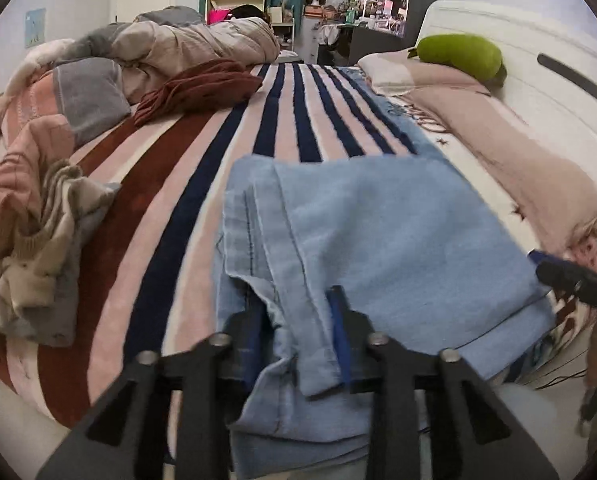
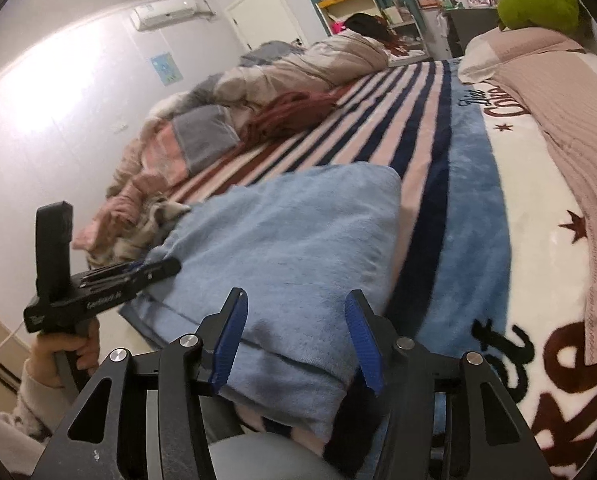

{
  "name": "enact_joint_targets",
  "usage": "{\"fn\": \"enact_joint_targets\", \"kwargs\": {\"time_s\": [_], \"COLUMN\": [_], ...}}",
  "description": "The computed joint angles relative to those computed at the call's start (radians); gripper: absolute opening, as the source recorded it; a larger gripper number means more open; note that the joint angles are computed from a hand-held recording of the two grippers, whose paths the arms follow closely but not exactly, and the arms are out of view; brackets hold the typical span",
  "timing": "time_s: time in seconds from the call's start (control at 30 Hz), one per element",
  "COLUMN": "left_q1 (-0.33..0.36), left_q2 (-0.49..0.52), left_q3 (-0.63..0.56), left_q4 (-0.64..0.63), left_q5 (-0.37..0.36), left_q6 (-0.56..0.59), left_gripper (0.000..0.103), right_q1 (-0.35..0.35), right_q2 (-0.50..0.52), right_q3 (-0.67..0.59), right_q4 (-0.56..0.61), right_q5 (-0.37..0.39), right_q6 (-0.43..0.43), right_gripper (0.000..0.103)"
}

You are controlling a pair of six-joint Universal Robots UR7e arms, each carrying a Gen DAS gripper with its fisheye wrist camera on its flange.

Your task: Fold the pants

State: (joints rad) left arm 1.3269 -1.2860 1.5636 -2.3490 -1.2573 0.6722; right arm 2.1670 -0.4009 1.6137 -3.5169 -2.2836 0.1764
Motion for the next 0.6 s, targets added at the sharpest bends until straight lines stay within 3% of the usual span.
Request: {"fn": "enact_joint_targets", "kwargs": {"time_s": [0.1,0.13,0.17,0.2,0.4,0.6], "left_q1": [0.001,-0.005,-0.013,-0.019,0.027,0.066], "left_q2": [0.007,0.010,0.008,0.009,0.092,0.170], "left_q3": [-0.021,-0.023,-0.009,-0.007,-0.194,-0.334], "left_q4": [0.027,0.010,-0.040,-0.068,0.178,0.351], "left_q5": [-0.008,0.011,0.042,0.057,-0.049,-0.155], "left_q6": [-0.005,0.004,0.021,0.042,-0.026,-0.081], "left_gripper": [0.039,0.049,0.068,0.070,0.070,0.067], "right_q1": [-0.005,-0.008,-0.011,-0.015,-0.052,-0.118], "right_q2": [-0.016,-0.024,-0.032,-0.040,-0.077,-0.113], "right_q3": [0.011,0.013,0.015,0.017,0.021,0.059], "right_q4": [0.020,0.028,0.030,0.036,0.109,0.145], "right_q5": [-0.002,-0.001,-0.002,-0.004,0.010,0.151], "right_q6": [0.007,0.005,0.000,-0.004,0.014,0.059], "right_gripper": [0.052,0.057,0.060,0.061,0.067,0.067]}}
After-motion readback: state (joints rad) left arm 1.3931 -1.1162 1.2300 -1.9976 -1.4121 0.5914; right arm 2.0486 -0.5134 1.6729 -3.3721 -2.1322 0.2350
